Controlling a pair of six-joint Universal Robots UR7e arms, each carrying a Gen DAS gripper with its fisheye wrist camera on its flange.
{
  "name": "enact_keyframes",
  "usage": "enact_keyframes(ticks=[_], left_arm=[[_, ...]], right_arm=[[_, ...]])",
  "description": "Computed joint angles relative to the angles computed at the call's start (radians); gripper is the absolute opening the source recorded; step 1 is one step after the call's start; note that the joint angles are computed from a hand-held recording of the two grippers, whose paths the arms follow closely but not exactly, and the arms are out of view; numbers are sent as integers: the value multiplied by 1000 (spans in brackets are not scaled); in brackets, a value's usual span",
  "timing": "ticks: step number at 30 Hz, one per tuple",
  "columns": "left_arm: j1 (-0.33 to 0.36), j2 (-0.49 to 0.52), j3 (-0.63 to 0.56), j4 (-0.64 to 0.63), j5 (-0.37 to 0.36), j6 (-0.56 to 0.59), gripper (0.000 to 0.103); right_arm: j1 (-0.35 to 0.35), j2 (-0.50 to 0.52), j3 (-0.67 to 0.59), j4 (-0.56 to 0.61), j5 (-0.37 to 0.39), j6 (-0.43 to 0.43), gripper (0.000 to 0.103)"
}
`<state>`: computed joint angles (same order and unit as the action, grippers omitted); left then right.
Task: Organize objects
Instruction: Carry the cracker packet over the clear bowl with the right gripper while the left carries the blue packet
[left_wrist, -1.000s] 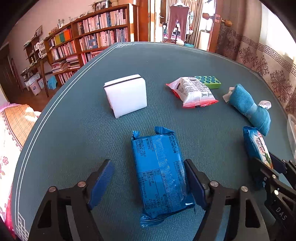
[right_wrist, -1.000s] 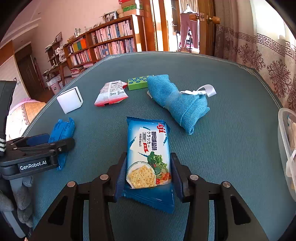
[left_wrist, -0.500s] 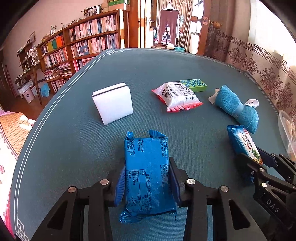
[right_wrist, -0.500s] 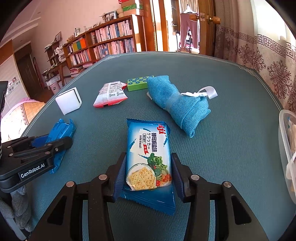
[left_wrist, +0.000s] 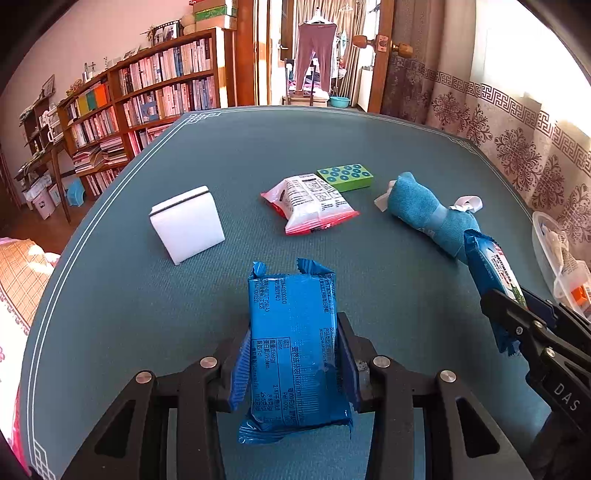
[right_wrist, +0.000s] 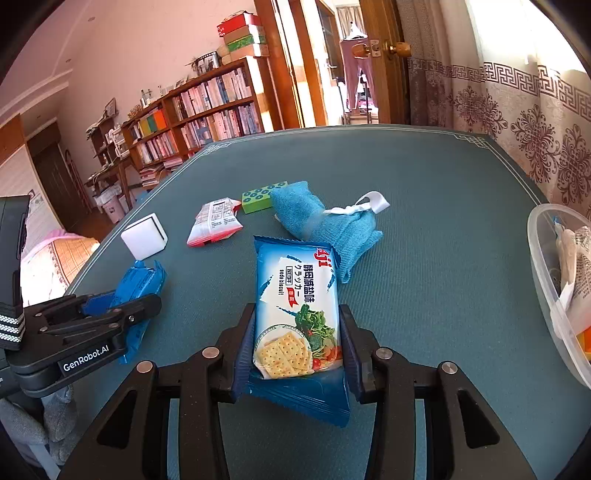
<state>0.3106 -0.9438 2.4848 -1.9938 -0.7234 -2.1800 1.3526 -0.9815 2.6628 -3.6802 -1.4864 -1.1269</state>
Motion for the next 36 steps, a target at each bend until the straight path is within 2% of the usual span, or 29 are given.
enact_keyframes(ticks=[22, 28, 36], left_arm=[[64, 113, -136, -109, 97, 244, 43], [87, 149, -175, -160, 120, 328, 43], [116, 188, -233, -238, 165, 472, 43]], right_arm=[[-162, -322, -23, 183, 145, 52, 43], [-197, -377, -59, 194, 165, 83, 43], [-219, -399, -136, 176, 164, 145, 43]])
